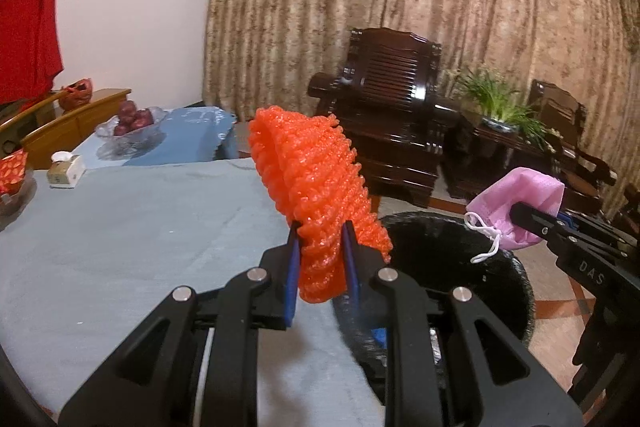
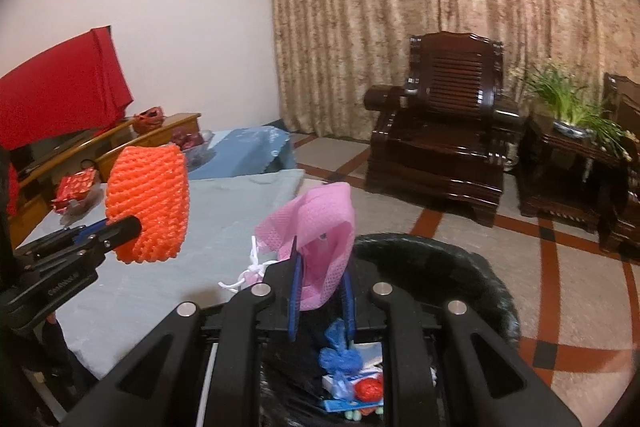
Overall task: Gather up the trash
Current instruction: 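Carry the orange net and pink item over the bin with both grippers, then open both grippers to drop the orange net and pink item into the bin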
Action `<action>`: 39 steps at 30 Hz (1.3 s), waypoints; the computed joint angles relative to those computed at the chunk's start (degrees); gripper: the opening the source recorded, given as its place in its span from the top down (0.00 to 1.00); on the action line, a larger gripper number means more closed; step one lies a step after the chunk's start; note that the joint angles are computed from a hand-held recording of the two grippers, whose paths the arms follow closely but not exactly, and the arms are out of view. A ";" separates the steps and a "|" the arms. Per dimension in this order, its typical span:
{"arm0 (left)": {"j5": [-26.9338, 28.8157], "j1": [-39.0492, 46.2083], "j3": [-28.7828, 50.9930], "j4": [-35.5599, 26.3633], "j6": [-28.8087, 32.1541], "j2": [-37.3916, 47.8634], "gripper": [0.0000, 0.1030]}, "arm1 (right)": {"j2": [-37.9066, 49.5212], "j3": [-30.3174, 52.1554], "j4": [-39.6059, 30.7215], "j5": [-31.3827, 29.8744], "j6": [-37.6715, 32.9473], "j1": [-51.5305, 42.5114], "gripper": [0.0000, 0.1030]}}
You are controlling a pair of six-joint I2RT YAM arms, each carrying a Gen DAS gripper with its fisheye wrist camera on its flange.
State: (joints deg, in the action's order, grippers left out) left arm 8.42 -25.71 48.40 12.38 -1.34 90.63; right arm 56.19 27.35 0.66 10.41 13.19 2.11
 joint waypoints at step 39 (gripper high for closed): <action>-1.71 -15.42 17.99 0.33 -1.25 26.42 0.70 | 14.15 -8.98 12.57 -10.27 -6.19 -22.51 0.73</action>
